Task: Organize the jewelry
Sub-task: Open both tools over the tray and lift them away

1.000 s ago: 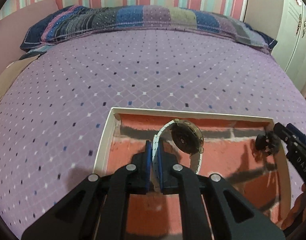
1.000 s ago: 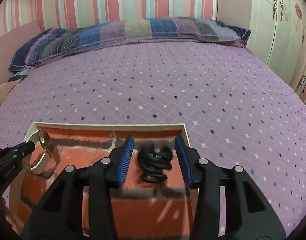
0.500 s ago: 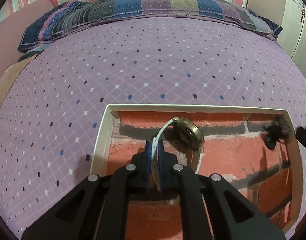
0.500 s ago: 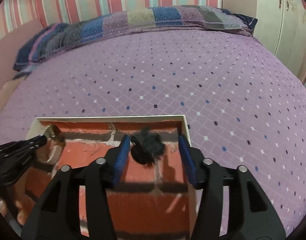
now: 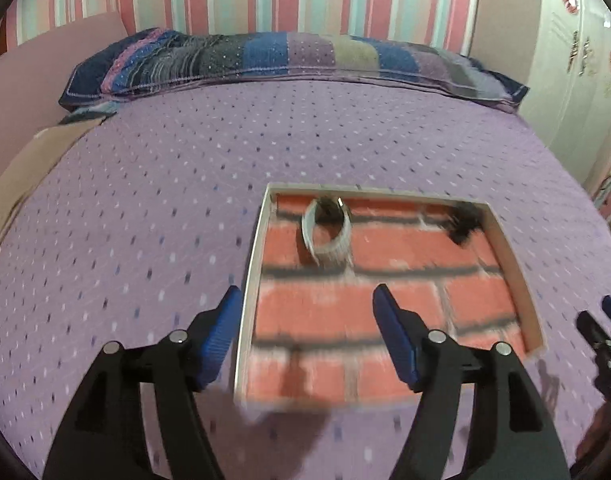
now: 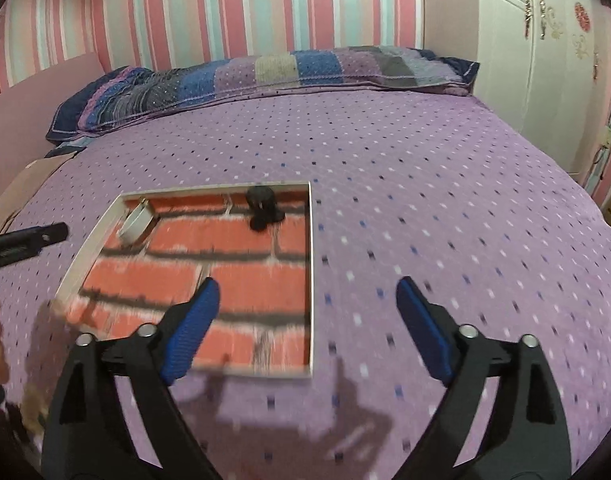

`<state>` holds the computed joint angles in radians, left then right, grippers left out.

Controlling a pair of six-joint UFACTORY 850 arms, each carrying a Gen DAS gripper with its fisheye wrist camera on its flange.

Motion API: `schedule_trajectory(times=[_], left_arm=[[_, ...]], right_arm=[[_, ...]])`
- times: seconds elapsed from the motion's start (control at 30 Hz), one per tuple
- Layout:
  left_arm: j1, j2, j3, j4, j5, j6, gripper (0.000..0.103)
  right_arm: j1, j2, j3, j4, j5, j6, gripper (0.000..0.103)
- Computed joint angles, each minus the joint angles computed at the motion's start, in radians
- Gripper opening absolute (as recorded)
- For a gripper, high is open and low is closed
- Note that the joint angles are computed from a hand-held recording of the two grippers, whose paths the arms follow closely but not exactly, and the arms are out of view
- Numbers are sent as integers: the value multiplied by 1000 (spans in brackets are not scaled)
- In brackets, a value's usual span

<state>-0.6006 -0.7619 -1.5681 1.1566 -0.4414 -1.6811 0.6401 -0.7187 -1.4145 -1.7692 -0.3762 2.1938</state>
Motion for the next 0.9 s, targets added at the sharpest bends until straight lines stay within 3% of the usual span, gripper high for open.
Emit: schedule_trajectory(times=[0.17,0.23,0.33,0.63,0.8,0.9], left_arm=[[-52,157,235,213,-5,-276,76],[-76,211,320,301,-34,-390,84],[-120,274,424,380,-88,-506,86],[-286,341,595,404,-265,-675,96],[-339,360,666,446,-287,-774,97],[-384,366,714,452,-344,-840,98]], right_arm=[[63,71,130,-68,-90,89,98],[96,95,178,-70,-138,103,99],[130,124,235,-91,-172,160,99],[226,186,378,-150,-236,374,99],[279,190,424,-166,-275,437,99],[308,184,447,-172,-305,455,99]])
